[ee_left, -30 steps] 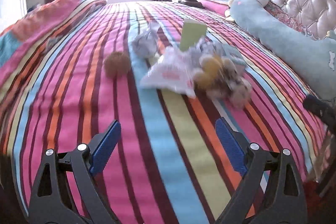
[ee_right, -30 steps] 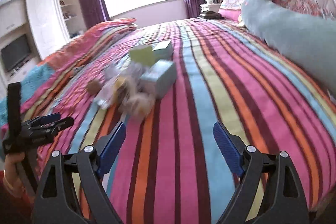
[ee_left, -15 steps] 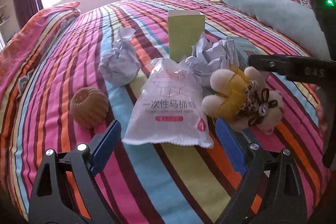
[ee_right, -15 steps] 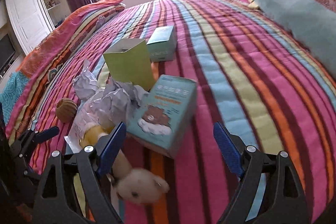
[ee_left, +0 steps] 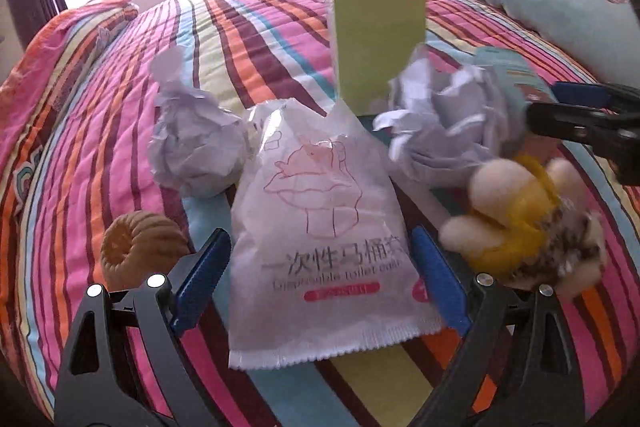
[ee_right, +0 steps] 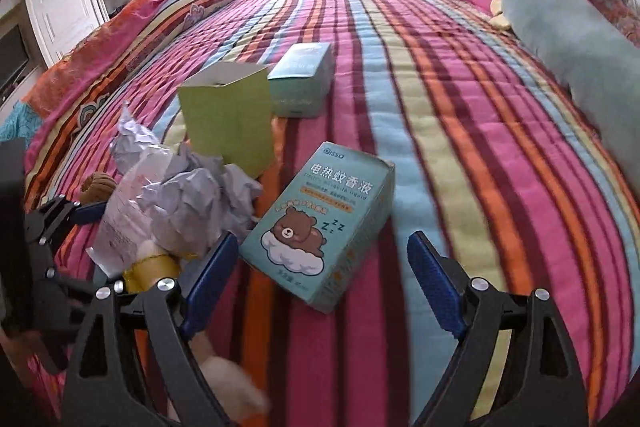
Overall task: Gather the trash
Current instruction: 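Grasp the teal bear mosquito liquid box with the right tool while the left grasps the white toilet-seat-cover packet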
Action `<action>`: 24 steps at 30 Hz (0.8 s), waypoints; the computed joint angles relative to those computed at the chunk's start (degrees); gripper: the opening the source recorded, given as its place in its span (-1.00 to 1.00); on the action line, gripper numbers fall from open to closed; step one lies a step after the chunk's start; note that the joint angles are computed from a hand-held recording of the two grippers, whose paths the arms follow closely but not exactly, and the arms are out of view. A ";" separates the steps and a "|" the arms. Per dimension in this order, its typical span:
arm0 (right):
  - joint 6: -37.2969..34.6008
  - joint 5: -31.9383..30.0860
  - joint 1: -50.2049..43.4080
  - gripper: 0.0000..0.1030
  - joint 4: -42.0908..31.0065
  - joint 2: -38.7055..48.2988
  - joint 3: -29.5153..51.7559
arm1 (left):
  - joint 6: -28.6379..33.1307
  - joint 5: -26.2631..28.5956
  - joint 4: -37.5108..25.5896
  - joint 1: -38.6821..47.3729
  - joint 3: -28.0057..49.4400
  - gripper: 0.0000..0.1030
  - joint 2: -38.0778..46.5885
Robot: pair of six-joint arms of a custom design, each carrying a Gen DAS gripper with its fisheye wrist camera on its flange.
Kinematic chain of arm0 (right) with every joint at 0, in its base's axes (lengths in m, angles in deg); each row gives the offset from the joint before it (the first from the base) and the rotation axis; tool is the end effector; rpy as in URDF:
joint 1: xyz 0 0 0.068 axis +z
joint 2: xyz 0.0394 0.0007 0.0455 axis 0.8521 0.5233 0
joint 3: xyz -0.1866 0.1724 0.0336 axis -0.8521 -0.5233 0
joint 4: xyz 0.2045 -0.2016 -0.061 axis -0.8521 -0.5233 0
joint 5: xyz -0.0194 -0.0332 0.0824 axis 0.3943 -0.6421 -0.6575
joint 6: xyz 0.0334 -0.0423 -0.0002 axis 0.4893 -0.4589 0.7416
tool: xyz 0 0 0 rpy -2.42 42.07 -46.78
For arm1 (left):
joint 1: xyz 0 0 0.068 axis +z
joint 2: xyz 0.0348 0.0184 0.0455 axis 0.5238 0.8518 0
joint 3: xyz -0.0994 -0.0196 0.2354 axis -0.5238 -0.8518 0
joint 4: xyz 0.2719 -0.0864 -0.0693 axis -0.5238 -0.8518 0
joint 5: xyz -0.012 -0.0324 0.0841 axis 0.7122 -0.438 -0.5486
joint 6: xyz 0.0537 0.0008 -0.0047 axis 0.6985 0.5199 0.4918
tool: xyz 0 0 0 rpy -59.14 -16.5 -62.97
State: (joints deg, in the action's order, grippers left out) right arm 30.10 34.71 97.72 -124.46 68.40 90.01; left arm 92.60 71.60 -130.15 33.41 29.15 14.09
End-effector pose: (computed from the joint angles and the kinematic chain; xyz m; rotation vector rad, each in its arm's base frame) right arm 0.2459 0.1820 0.3132 0.1608 2.3937 0.0868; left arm 0.3473 0.0003 0.2730 0.8158 2.3882 -0.1488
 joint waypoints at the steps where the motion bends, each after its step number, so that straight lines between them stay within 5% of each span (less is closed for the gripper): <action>1: -0.72 -1.23 -0.69 0.59 0.42 -0.28 -0.21 | -0.60 -0.62 -0.05 -0.39 0.62 0.73 0.84; 10: 2.81 -7.14 -3.30 0.59 4.75 3.60 1.06 | -7.64 -1.15 -2.17 -1.33 5.77 0.72 6.09; 14: 5.45 -8.51 -4.89 0.59 4.30 6.23 2.53 | -7.56 -0.88 -2.05 -1.20 5.13 0.42 5.30; 17: 6.81 -11.02 -7.22 0.58 6.78 4.61 0.19 | -6.99 0.10 -1.72 -0.52 4.34 0.38 4.58; 24: 5.26 -14.48 -7.78 -0.01 10.49 -5.73 -9.06 | -7.55 5.27 -1.08 2.56 0.17 0.37 0.54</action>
